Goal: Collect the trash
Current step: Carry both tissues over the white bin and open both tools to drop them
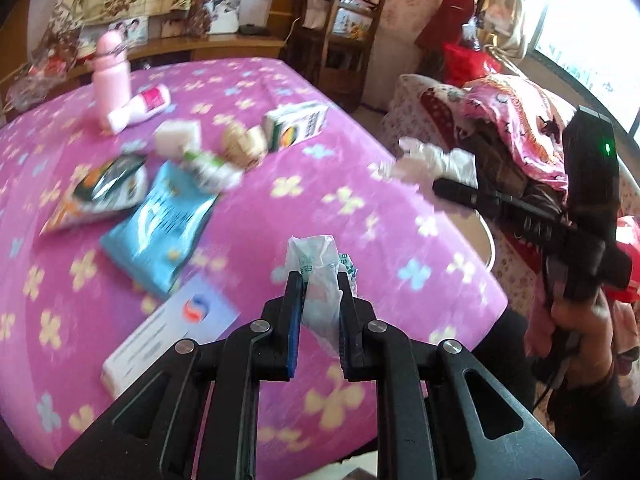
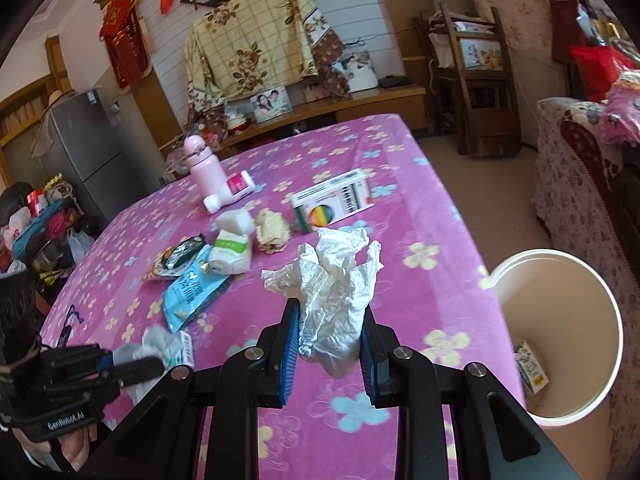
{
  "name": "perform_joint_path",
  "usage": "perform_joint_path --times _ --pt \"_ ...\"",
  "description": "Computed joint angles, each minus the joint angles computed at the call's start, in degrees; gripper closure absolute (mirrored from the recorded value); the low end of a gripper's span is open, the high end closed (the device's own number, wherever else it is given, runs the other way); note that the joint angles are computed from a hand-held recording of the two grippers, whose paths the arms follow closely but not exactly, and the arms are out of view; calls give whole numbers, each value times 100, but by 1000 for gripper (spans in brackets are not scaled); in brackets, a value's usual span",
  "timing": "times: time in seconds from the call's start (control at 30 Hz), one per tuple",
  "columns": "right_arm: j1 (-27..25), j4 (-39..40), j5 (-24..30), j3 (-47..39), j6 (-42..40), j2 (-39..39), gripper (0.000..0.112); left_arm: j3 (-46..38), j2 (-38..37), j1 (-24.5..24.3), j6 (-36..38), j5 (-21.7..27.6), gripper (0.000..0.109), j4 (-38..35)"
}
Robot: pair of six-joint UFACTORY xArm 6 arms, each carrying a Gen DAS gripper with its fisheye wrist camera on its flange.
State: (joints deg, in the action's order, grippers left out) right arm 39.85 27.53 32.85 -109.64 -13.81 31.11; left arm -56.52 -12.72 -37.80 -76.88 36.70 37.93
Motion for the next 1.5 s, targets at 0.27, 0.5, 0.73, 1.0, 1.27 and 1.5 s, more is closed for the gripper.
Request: perform_joint_path --times 0.27,0.5,0.73,1.0,1.27,1.5 --pt "-314 -307 -293 517 286 -354 87 -1204 1154 135 584 -398 96 -222" --pt "-665 -639 -450 885 688 -542 87 -2216 2109 196 1176 -558 96 -674" --pt "-1010 -902 -429 977 1039 -519 87 -3273 2994 155 1711 -423 96 -1061" --pt "-1279 -1076 -349 1140 1293 -504 87 -4308 3791 106 2218 -245 96 -1489" --pt "-1460 -1174 -256 1027 1499 -284 87 -5626 4772 85 2889 -115 95 -2213" --pt "-1542 -1397 -252 891 1687 -81 87 -6615 5500 78 3097 127 95 -2541"
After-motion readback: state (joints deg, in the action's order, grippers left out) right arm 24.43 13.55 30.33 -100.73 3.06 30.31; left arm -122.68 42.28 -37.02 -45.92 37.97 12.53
